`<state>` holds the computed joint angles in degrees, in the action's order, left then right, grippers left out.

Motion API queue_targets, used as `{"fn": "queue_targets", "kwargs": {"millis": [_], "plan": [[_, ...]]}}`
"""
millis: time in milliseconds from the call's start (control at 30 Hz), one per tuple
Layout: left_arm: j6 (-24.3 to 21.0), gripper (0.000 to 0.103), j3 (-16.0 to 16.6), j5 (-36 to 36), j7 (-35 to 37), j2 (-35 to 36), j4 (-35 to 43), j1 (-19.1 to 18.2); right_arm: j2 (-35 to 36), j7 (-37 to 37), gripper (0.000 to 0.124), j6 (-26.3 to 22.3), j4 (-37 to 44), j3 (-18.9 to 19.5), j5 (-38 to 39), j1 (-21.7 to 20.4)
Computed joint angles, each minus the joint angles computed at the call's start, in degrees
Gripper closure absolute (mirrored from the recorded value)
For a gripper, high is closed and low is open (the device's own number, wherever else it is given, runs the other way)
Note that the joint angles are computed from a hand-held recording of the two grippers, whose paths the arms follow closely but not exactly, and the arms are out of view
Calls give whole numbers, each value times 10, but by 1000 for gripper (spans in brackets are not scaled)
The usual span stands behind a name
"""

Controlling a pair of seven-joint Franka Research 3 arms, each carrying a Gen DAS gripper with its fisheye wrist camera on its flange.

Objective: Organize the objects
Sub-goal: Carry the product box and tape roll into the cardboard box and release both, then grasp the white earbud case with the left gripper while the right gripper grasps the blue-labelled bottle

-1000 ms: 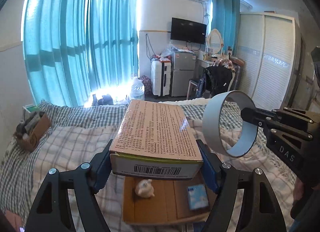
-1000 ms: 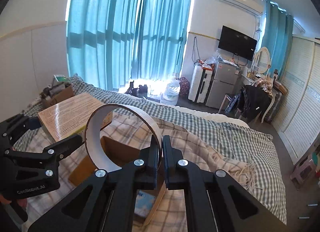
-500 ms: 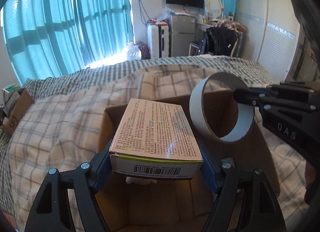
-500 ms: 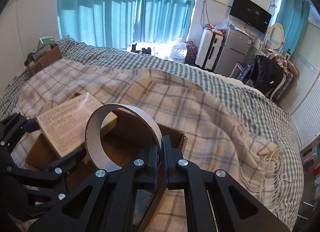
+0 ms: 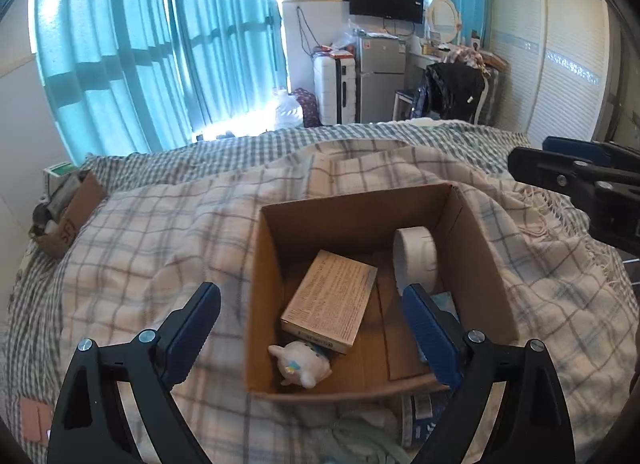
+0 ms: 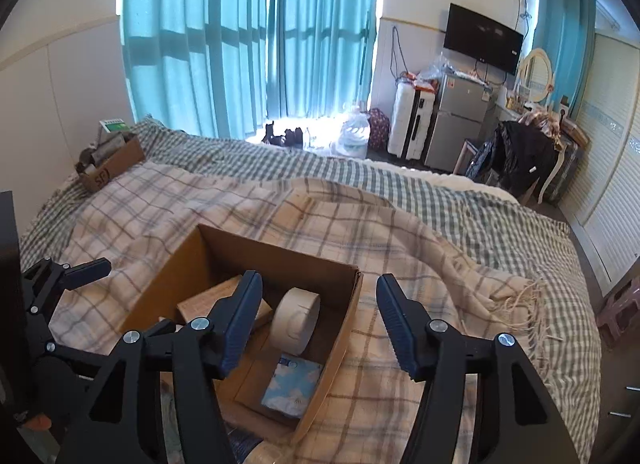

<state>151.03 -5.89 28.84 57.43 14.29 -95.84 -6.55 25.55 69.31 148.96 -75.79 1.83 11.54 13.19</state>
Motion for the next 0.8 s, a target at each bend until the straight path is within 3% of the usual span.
{"fn": "queue_targets", "kwargs": {"millis": [400,500,633,733,800], "plan": [[25,4,-11,47,-99,-130,-158,17,-179,-69,52,76,-261,12,63,-14],[37,4,-16,44,-120,-132,-190,21,-192,-76,52,91,-308,12,77,-13],[55,4,-14,93,-211,-116,-217,21,-182,-70,52,119,-345,12,74,-6],[34,4,-13,128,-241,-98,-227,13,-166,-78,52,112,-350,15,87,-9],[29,4,-15,115,-245,-97,-248,12,-160,-89,52,111,-358,18,103,-13]]}}
